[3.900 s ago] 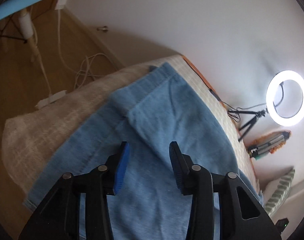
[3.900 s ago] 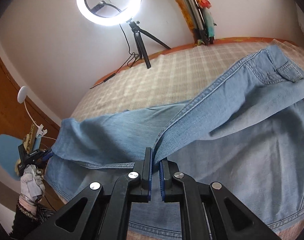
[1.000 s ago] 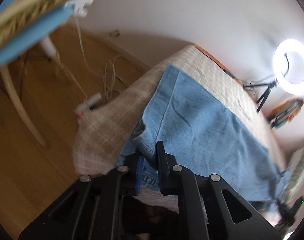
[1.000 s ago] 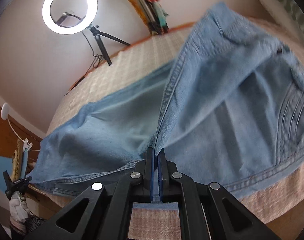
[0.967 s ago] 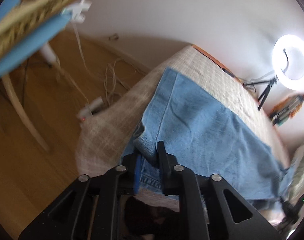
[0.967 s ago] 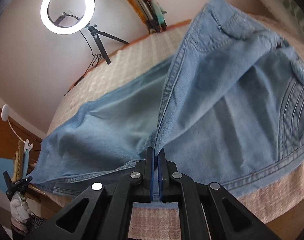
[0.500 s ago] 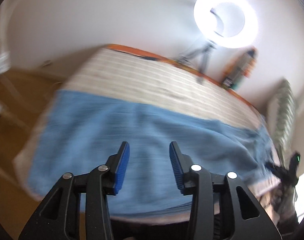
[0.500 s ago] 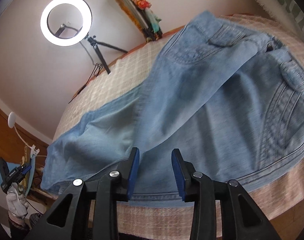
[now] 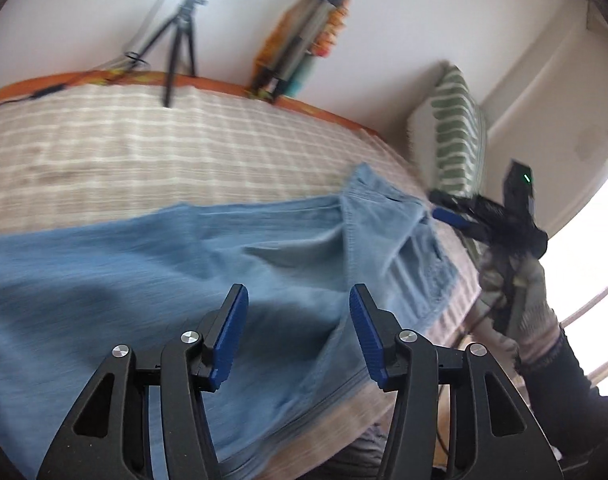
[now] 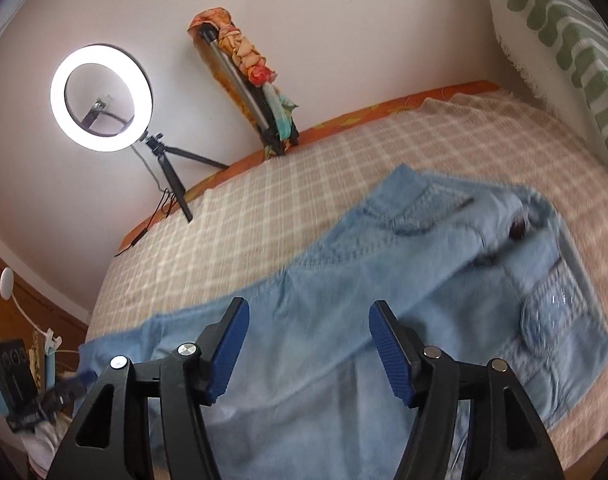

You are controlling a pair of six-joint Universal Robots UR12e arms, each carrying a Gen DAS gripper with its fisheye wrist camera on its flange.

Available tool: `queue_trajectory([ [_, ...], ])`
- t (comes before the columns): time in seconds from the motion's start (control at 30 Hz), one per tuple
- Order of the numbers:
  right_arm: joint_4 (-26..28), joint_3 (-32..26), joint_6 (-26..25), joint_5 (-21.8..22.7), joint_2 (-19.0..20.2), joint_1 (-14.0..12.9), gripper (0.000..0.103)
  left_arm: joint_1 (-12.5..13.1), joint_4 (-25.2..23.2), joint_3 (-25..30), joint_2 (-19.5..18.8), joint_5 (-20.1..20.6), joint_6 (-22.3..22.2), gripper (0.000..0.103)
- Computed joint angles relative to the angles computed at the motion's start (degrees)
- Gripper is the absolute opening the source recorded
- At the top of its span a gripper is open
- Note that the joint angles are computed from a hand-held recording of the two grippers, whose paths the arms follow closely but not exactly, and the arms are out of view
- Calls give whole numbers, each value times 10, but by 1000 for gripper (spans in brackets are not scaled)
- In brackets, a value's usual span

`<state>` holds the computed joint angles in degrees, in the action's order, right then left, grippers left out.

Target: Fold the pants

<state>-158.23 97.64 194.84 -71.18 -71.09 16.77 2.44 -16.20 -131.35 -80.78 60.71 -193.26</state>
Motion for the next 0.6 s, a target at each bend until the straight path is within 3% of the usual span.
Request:
queue_trajectory([
  [0.17, 96, -95, 5, -25, 50, 6, 75, -25, -3, 25, -45, -43, 8, 52],
  [0.3, 159, -172, -4, -130, 99, 25, 75, -48, -23, 42, -70, -34, 35, 52],
  [0.43, 254, -239, 25, -116, 142, 23, 75, -56, -38, 49, -81, -25, 59, 52],
  [0.6, 298, -281, 45, -208, 176, 39, 75, -60, -49, 53, -94, -32, 76, 52],
])
